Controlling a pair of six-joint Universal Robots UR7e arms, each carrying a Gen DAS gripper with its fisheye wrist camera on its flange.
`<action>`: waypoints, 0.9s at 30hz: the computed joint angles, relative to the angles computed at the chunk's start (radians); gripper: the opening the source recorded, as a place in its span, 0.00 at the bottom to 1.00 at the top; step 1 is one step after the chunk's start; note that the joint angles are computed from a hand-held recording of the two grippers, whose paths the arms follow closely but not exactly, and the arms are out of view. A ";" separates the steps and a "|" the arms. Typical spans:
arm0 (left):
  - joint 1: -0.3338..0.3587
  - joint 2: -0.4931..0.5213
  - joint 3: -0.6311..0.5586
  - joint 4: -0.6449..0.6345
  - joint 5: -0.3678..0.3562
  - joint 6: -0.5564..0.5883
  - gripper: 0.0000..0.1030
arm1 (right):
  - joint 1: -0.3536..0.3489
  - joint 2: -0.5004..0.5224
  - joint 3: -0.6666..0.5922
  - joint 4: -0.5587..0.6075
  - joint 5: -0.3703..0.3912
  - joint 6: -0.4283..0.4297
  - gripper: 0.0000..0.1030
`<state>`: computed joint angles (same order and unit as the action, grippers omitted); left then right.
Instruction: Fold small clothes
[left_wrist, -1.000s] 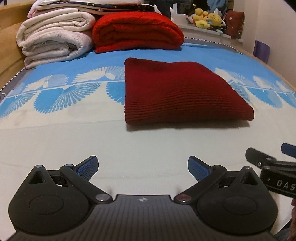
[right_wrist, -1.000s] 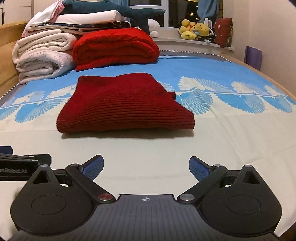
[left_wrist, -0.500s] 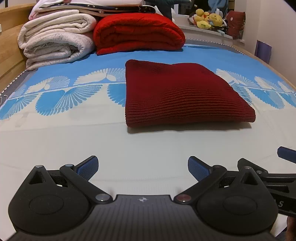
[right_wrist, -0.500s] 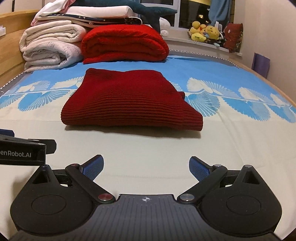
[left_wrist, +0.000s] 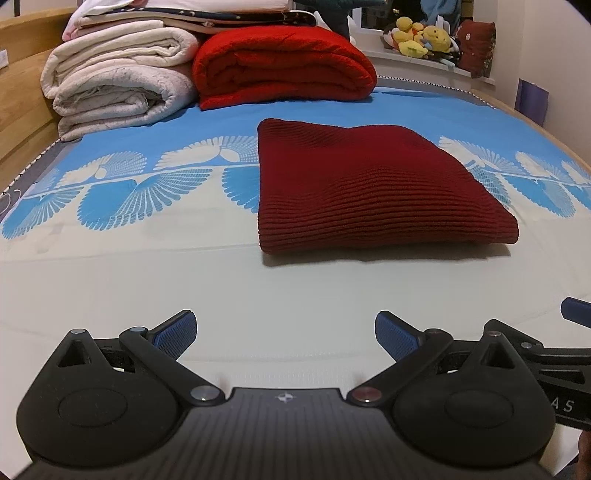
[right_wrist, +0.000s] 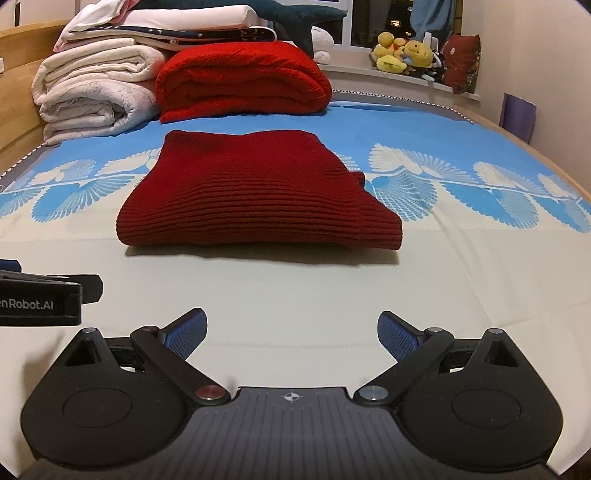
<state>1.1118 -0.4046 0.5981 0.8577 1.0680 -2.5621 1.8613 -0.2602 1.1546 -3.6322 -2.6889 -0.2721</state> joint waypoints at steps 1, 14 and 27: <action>0.000 0.001 -0.002 0.001 0.000 0.000 1.00 | 0.000 0.001 -0.002 0.000 0.000 -0.002 0.96; -0.001 0.000 0.007 -0.010 -0.009 0.010 1.00 | 0.001 0.001 -0.002 0.002 -0.002 0.003 0.96; -0.002 0.001 0.006 -0.009 -0.012 0.011 1.00 | 0.002 0.002 -0.004 0.004 -0.005 0.000 0.96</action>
<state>1.1095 -0.4036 0.6043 0.8491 1.0559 -2.5512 1.8633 -0.2578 1.1509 -3.6285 -2.6940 -0.2722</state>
